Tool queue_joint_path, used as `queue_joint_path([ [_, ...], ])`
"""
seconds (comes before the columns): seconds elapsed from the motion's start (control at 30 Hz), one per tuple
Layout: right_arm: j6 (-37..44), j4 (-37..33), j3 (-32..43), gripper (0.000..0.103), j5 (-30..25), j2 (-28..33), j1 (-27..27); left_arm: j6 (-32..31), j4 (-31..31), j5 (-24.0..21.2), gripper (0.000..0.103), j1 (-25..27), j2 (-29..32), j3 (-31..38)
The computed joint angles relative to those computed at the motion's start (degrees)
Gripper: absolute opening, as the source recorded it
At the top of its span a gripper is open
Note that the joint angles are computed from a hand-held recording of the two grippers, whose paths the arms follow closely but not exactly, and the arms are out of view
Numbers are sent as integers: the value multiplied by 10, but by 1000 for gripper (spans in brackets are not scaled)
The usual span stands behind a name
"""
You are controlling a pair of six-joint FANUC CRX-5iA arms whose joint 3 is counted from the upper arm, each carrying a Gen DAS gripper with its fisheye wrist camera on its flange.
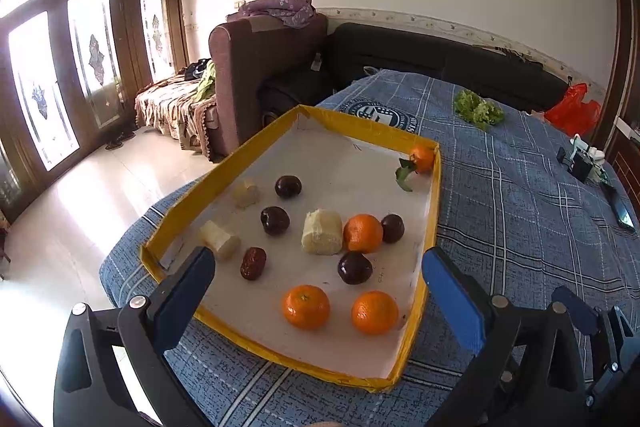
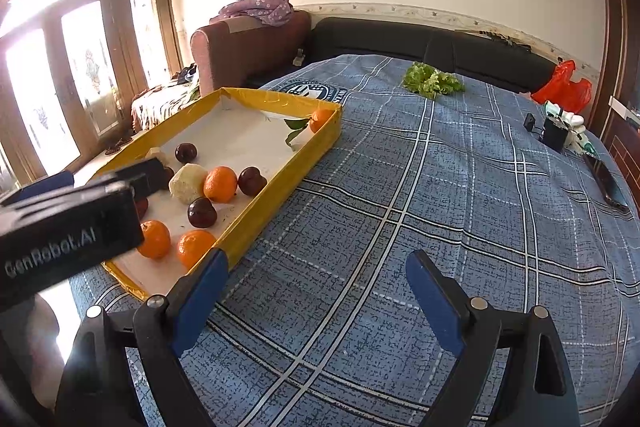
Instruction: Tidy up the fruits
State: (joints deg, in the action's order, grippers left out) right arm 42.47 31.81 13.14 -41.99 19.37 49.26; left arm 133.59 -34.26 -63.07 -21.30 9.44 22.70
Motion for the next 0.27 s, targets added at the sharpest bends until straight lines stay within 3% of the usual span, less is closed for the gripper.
queue_joint_path([
  [0.27,-44,24,-23,94,12,-20,-8,-26,-15,14,103,-22,-1,29],
])
